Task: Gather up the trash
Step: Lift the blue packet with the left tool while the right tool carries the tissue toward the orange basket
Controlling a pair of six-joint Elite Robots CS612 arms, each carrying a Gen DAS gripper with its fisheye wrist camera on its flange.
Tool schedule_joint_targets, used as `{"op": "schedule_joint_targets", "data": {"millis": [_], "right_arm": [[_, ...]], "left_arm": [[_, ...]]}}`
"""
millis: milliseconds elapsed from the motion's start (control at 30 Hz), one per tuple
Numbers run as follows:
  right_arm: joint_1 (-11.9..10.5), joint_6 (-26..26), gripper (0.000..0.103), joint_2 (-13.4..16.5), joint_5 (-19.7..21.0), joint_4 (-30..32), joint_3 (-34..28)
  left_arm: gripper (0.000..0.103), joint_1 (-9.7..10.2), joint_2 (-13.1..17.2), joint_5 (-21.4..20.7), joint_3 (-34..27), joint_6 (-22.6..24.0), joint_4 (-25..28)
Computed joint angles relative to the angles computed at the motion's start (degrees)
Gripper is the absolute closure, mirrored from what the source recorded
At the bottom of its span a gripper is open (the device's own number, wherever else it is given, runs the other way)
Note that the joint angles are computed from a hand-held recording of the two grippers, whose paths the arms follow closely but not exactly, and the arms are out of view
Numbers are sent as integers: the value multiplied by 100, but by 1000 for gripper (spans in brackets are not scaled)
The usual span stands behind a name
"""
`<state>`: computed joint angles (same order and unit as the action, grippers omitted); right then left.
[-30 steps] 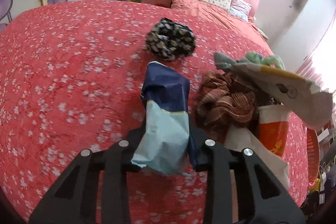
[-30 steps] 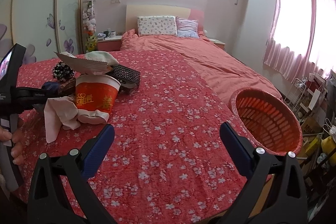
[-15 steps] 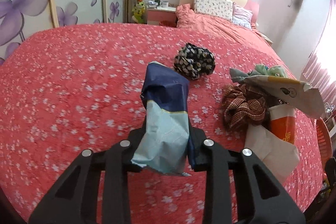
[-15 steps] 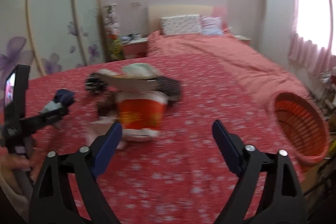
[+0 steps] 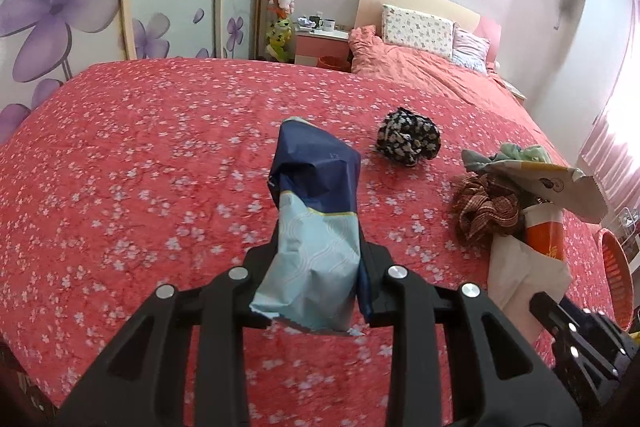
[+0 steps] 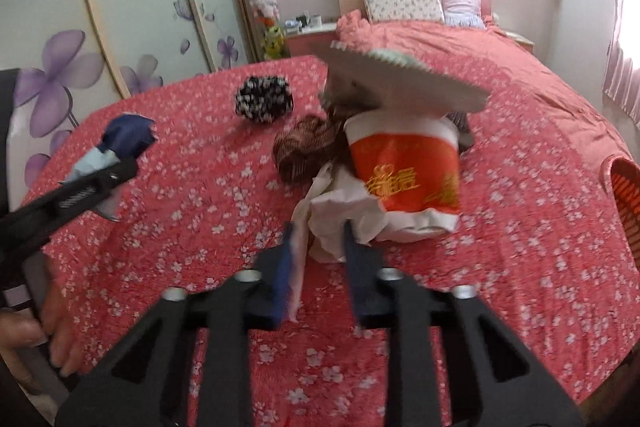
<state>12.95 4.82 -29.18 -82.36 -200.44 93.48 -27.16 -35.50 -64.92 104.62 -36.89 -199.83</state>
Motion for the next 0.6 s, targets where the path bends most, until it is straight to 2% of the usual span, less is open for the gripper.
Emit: {"op": "schedule_joint_targets", "data": {"millis": [33,100,367,600], "right_arm": [[0,-22,101,2,39,-61,17],[-1,-127,102,-29,118,-315,108],[-43,-313,102,-224,601,-1112,431],[-130,-200,102,-387,958,-1845,653]], "left_arm": [[73,2,-2,-1,19,-10,-24],[73,13,-20,17,70,-27,-80],[73,6,-101,97,259,-63,-318],[73,-106,-226,211,397,61,-488]]}}
